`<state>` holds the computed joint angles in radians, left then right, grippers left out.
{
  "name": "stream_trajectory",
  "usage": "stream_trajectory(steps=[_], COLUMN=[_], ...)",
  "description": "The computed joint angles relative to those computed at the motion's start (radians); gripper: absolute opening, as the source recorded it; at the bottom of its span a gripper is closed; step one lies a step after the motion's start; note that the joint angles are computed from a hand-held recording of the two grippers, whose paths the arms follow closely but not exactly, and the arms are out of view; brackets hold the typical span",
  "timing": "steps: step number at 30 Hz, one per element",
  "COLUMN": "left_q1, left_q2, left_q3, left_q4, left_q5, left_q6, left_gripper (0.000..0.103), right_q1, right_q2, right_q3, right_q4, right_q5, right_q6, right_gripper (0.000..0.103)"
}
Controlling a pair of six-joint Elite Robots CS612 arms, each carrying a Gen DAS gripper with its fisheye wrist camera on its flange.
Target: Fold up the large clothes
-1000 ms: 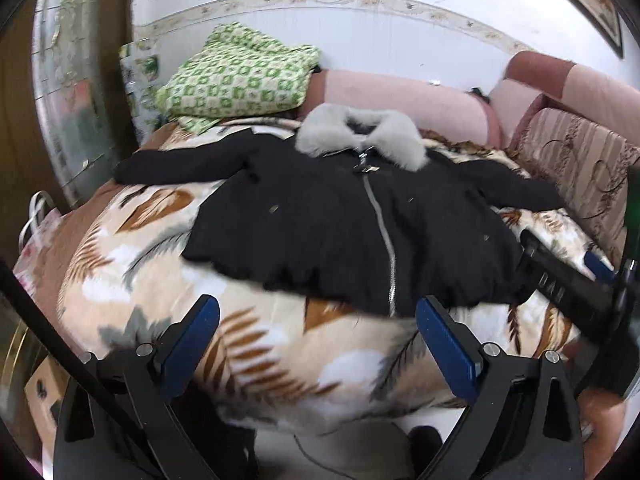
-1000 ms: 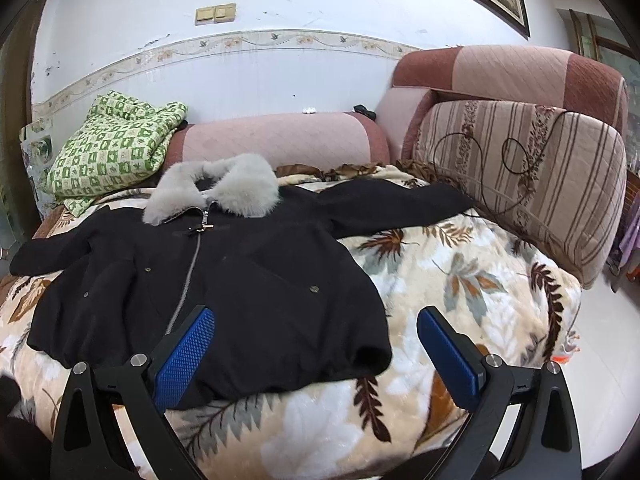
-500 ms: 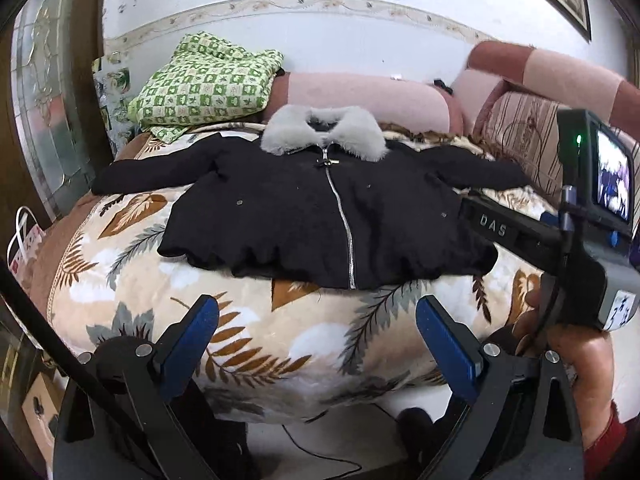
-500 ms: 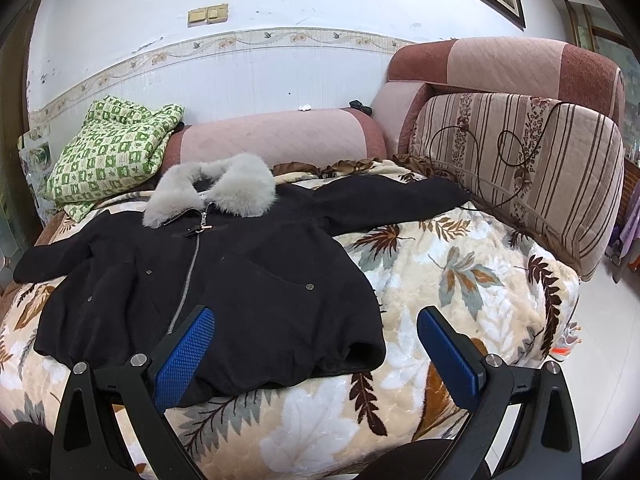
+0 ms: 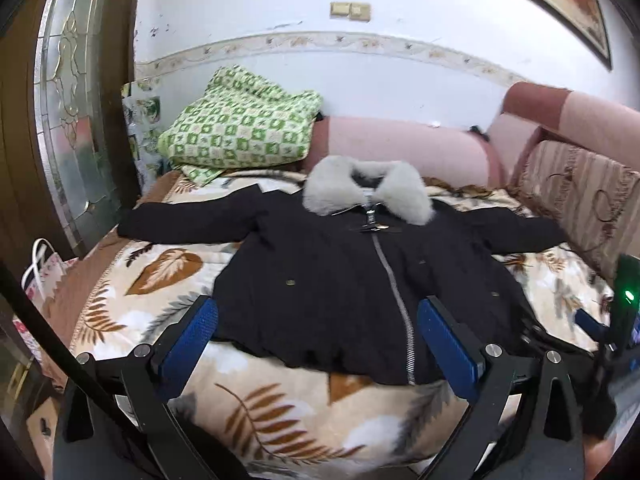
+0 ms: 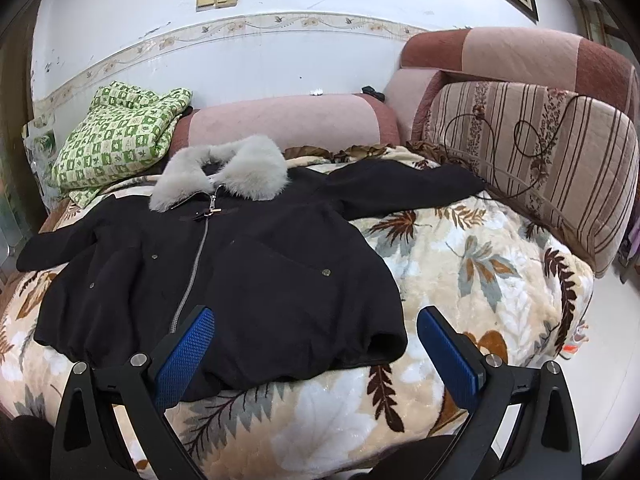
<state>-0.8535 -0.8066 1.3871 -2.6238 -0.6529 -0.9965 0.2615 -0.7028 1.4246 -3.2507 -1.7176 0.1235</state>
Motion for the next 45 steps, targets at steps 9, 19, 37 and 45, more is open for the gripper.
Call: stream_trajectory(steps=[9,19,37,45], left_q1=[0.018,0.051,0.102,0.117], left_q2=[0.040,0.051,0.082,0.100], left_q3=[-0.052,-0.079,-0.110,-0.149], left_q4=[0.046,0.120,-0.006,0.046], left_q5=[0.068,-0.047,-0.274,-0.226], left_q6=[0.004,-0.086,0.059,0.070], left_gripper=[0.100,0.100,0.100,0.100], right_q1=[0.018,0.018,0.022,0.022], right_q2=[0.022,0.048,0.089,0.119], right_q3=[-0.065,-0.104,-0.193,-0.252], right_q4=[0.032,0.054,0.135,0.160], right_q5=[0.050,0.068,0.063,0.048], right_q6=[-0.131,-0.138,-0.139,-0.142], right_gripper=[0.102,0.102,0.102,0.102])
